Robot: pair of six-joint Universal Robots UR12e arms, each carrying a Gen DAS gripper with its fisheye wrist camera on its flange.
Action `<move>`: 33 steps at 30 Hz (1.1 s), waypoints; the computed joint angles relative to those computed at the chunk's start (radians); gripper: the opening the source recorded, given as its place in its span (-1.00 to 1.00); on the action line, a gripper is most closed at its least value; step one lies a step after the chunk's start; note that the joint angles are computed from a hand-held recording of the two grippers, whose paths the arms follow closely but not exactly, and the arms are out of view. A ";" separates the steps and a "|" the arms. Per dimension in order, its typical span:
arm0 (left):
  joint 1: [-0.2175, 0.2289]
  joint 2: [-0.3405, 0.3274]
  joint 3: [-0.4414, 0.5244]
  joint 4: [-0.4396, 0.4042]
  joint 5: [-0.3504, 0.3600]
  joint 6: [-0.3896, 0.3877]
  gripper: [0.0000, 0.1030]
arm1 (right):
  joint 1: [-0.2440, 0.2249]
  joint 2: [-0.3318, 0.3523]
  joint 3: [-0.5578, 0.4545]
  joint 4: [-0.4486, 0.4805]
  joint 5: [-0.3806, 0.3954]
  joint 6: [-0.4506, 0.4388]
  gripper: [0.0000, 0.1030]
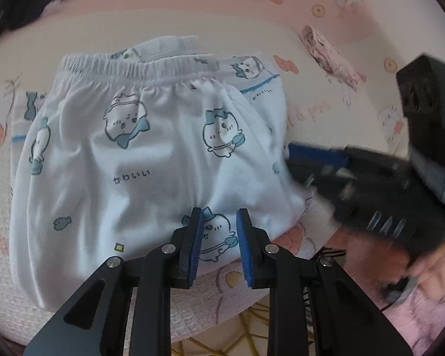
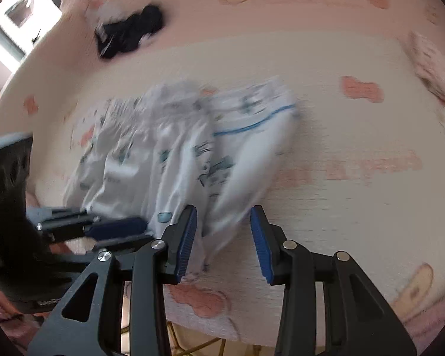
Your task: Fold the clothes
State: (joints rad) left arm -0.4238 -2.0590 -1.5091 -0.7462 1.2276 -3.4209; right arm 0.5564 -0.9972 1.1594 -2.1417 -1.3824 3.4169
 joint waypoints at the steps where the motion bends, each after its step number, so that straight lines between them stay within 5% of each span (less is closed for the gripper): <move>1: 0.005 0.006 -0.011 0.007 -0.004 0.001 -0.52 | 0.007 0.005 -0.009 0.017 -0.016 -0.017 -0.25; 8: -0.009 -0.004 0.005 0.002 0.033 0.033 -0.52 | 0.006 -0.032 0.055 -0.032 -0.162 0.042 -0.19; 14: -0.008 -0.003 -0.001 0.014 0.031 0.027 -0.52 | 0.007 -0.023 0.044 -0.047 -0.073 -0.071 -0.19; 21: -0.020 -0.005 0.005 0.006 0.064 0.050 -0.52 | -0.003 -0.019 0.012 0.158 0.034 -0.136 -0.14; 24: -0.029 -0.005 0.014 -0.012 0.091 0.078 -0.52 | 0.008 -0.032 0.022 0.206 -0.014 -0.198 -0.18; 27: -0.030 -0.002 0.010 -0.009 0.096 0.081 -0.52 | -0.010 -0.046 0.044 0.222 -0.022 -0.139 -0.21; 30: -0.026 0.001 0.004 -0.003 0.086 0.078 -0.52 | -0.009 -0.057 0.056 0.250 -0.119 -0.108 -0.21; 33: -0.025 0.001 0.003 0.000 0.082 0.072 -0.52 | -0.034 -0.085 0.115 0.137 -0.064 -0.018 -0.20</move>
